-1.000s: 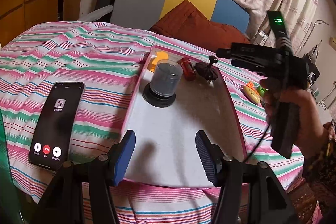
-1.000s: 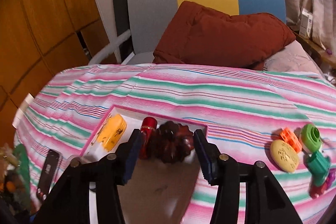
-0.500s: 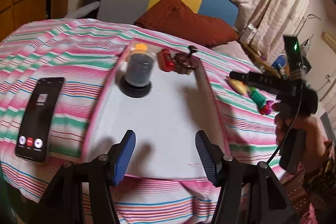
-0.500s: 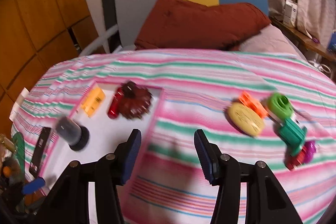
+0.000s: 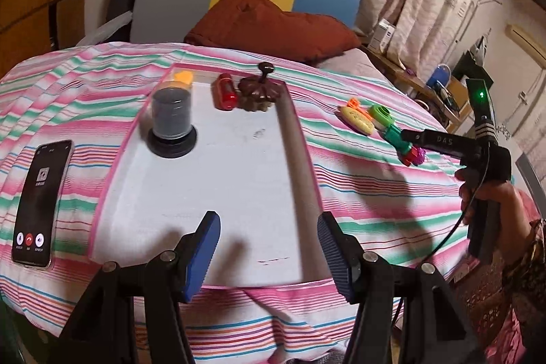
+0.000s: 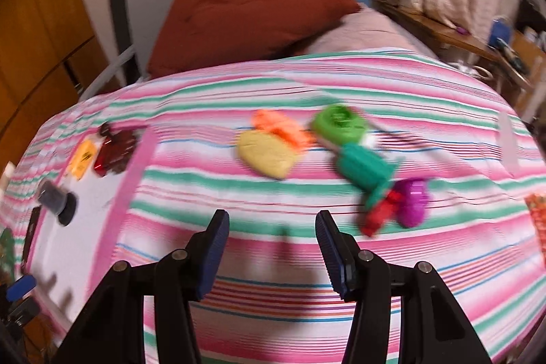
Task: Organize rigid objects
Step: 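Move the right gripper back to the purple cup in the toy pile, then grasp the purple cup with the right gripper and set it aside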
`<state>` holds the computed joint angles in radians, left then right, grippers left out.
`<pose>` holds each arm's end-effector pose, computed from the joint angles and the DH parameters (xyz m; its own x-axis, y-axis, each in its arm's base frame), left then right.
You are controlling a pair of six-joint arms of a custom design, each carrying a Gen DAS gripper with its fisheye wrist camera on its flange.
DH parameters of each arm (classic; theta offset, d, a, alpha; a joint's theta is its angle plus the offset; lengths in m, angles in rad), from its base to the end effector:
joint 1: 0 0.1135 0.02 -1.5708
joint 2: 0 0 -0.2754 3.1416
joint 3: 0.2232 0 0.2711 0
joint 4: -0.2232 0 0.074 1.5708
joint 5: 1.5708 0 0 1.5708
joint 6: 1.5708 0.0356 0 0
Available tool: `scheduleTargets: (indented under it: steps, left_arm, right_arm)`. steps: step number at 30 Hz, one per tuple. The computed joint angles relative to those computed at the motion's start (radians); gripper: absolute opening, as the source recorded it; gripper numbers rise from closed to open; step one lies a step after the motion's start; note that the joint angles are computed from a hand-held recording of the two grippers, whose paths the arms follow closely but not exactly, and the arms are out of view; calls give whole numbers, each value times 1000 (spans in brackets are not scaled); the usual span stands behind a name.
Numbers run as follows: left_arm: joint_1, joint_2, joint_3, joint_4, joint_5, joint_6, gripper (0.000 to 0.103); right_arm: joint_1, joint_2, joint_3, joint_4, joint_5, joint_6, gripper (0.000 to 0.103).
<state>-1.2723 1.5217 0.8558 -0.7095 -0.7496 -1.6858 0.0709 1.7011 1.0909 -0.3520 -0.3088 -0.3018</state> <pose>0.1028 -0.2518 0.1743 -0.6232 -0.4470 -0.6417 -0.3624 0.8922 -0.2696 0.3668 0.0369 0.1957 -0.7098 -0.3343 -0.6200 -0.4732 0.8783 0.0681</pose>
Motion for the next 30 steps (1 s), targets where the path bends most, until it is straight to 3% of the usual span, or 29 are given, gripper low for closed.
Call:
scheduleTargets:
  steps: [7,18,25,30]
  left_arm:
    - [15,47,59,7,7,71,60]
    - [40,108,108,48,39,143,60]
    - [51,143,141,73,51,186,60]
    - [54,163,176,66,49,215,60]
  right_arm:
    - [-143,140,153,64,18,133,54]
    - [-186,387,447,-169,-79,171,50]
    - [-137,356,393,-150,-2,64,44]
    - [-150,324,372,-135,30,75,35]
